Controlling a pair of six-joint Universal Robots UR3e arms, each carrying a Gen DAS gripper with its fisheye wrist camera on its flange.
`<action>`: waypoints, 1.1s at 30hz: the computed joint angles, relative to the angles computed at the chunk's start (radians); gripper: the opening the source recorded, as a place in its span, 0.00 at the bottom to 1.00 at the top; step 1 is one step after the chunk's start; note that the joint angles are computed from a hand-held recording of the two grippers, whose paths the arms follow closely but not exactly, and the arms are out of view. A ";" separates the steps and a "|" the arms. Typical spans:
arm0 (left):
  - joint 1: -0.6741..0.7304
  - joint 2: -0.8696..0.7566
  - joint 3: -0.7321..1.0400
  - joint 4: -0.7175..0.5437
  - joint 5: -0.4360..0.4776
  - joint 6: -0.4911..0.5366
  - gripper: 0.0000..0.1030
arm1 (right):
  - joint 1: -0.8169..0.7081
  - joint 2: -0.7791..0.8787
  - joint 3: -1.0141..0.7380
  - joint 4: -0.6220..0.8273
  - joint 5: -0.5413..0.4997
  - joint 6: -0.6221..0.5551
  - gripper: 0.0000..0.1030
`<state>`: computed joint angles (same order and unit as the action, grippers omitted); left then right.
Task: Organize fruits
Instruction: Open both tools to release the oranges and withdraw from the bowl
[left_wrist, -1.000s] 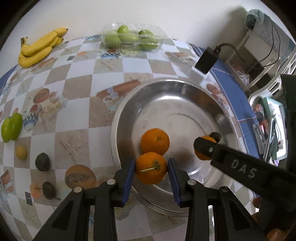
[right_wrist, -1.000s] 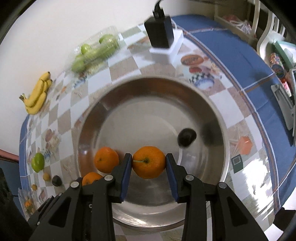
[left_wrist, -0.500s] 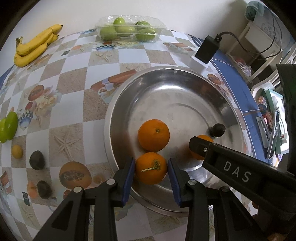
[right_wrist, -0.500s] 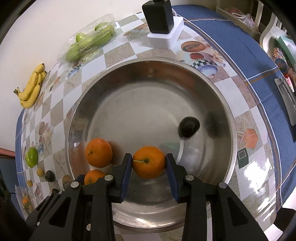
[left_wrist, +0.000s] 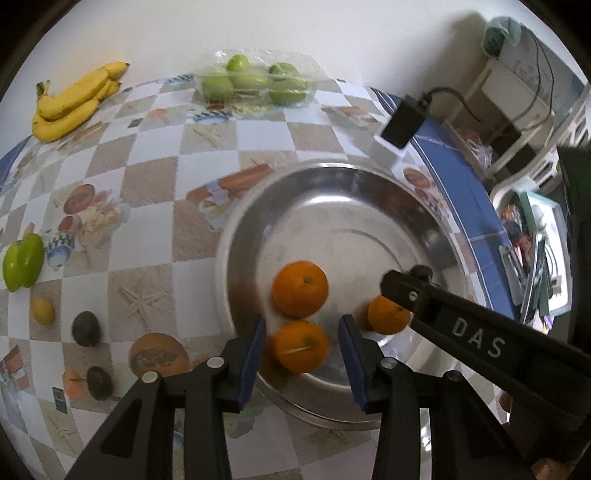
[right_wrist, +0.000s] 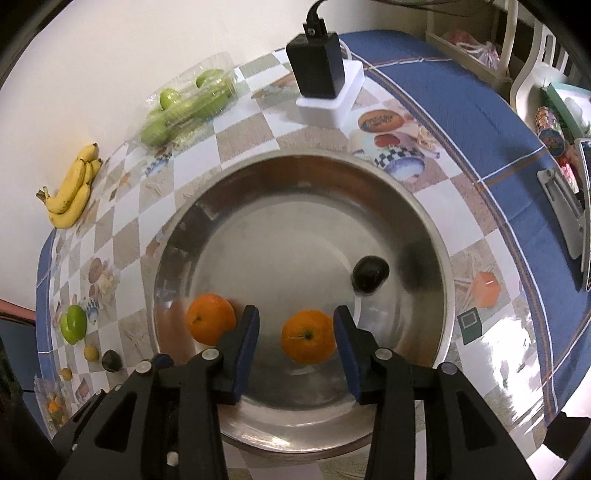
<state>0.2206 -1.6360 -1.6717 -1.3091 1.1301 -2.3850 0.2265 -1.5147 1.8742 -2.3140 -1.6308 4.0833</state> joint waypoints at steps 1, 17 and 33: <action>0.007 -0.001 0.007 0.005 0.000 -0.011 0.43 | 0.001 -0.001 -0.003 0.002 -0.004 0.001 0.42; 0.092 -0.111 0.074 0.222 0.129 -0.235 0.69 | 0.021 0.053 -0.080 0.054 -0.021 -0.047 0.60; 0.109 -0.166 0.099 0.266 0.184 -0.273 0.97 | 0.041 0.087 -0.113 0.061 -0.036 -0.059 0.82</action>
